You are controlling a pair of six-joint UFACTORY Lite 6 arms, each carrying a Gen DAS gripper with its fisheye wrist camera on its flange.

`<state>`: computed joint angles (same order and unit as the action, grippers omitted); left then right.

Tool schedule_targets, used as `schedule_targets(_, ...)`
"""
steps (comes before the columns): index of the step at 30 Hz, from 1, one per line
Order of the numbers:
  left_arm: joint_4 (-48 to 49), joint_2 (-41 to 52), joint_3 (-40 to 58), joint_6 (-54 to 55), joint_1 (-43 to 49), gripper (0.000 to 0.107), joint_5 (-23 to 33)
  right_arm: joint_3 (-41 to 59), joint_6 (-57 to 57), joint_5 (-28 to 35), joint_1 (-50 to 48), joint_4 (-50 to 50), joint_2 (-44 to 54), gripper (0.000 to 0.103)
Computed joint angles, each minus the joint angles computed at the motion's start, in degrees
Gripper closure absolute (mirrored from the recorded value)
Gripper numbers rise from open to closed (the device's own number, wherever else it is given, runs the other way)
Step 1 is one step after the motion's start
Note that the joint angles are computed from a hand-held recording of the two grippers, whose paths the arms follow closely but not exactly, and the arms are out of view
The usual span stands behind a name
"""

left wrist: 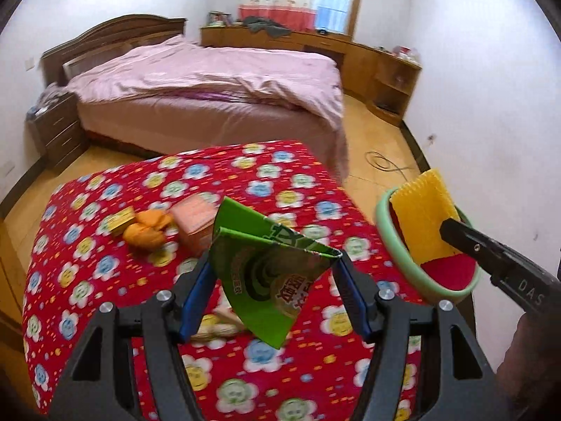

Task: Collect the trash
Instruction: 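Carry the yellow foam net with the right tool while the left carries the green bag to the bin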

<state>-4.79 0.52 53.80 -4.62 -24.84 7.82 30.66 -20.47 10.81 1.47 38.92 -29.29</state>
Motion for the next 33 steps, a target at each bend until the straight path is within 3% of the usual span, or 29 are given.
schedule_targets(4, 0.25, 4.82, 5.73, -1.26, -4.26, 0.041, 1.14, -1.80, -11.01, 4.56, -8.51, 7.74, -3.16, 0.088)
schedule_targets(8, 9.99, 10.52, 11.71, -11.23, -8.44, 0.041, 1.85, -3.30, -23.70, 9.37, -18.11, 16.70, -3.96, 0.088)
schedule_targets(13, 17.36, 18.27, 19.31, -18.56, -13.07, 0.041, 2.41, -4.10, -37.91, 15.11, -29.47, 25.57, -1.52, 0.088)
schedule_targets(19, 19.34, 28.34, 29.22, -20.44, -17.31, 0.041, 3.90, -3.74, -51.47, 19.73, -39.72, 33.88, 5.60, 0.088)
schedule_targets(33, 7.53, 45.28, 46.69, -8.29, -21.51, 0.040, 6.96, 0.15, -68.03, 23.64, -52.24, 43.17, 22.31, 0.088)
